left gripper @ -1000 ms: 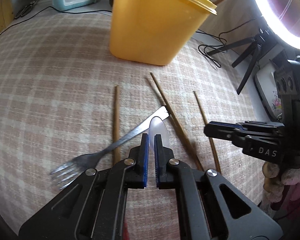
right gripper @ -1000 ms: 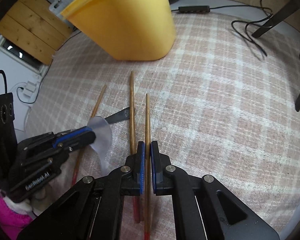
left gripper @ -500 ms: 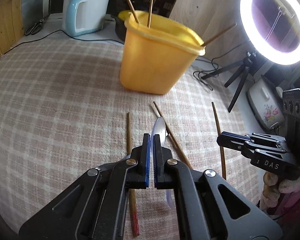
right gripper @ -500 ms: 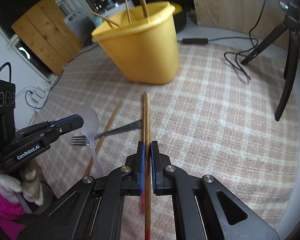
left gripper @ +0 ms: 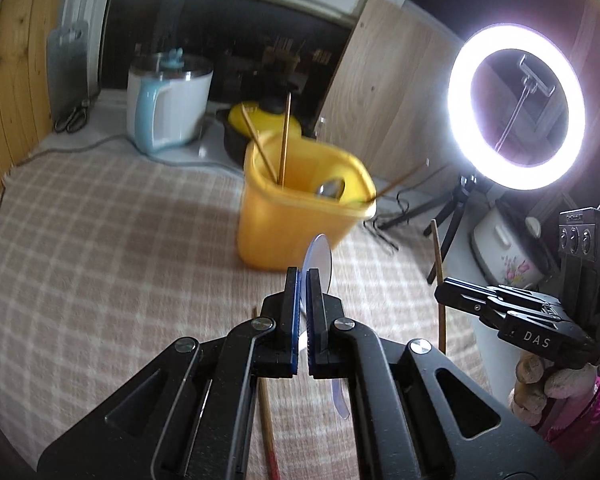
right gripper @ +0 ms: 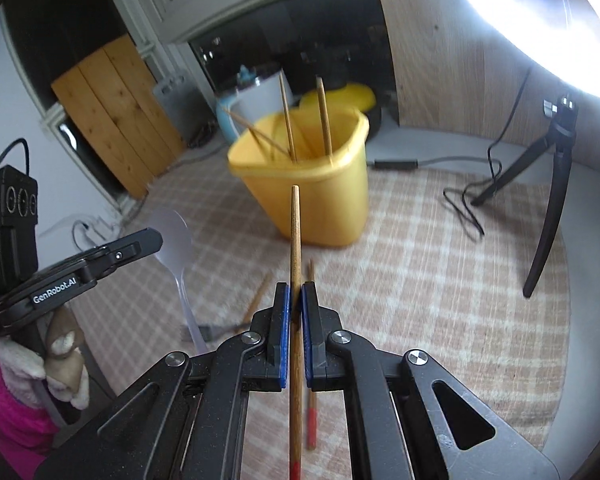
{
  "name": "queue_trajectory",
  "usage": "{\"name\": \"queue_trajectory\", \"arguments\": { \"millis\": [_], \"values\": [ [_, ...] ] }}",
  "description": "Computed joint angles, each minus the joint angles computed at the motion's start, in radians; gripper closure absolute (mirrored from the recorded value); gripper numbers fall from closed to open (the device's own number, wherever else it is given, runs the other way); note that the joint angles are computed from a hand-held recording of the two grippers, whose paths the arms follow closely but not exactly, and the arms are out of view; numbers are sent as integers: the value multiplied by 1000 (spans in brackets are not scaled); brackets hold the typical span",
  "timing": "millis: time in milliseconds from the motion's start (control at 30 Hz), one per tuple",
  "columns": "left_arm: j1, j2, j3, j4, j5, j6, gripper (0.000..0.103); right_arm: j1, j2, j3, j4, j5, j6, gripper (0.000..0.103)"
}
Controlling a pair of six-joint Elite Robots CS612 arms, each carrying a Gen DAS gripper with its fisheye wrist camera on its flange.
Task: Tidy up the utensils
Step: 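Lift the spoon and chopsticks and carry both over the yellow bucket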
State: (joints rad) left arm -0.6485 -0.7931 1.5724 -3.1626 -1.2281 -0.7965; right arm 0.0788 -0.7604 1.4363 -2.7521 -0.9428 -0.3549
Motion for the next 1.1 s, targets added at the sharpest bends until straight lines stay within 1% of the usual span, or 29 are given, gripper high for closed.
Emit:
{"name": "queue_trajectory", "arguments": {
  "millis": [167,367,533,800,1100],
  "values": [
    [14,1,-17,-13,16,34,103,5,1,-20,-48,15,36,99],
    [31,7,-47,-21,31,77,103,18,13,-61,-97,12,66,99],
    [42,13,-73,-24,49,108,103,29,34,-114,-126,6,96,99],
    [62,29,-122,-29,54,153,103,46,68,-198,-156,-9,133,99],
    [82,48,-169,-26,59,174,103,62,114,-286,-182,-22,222,99]
  ]
}}
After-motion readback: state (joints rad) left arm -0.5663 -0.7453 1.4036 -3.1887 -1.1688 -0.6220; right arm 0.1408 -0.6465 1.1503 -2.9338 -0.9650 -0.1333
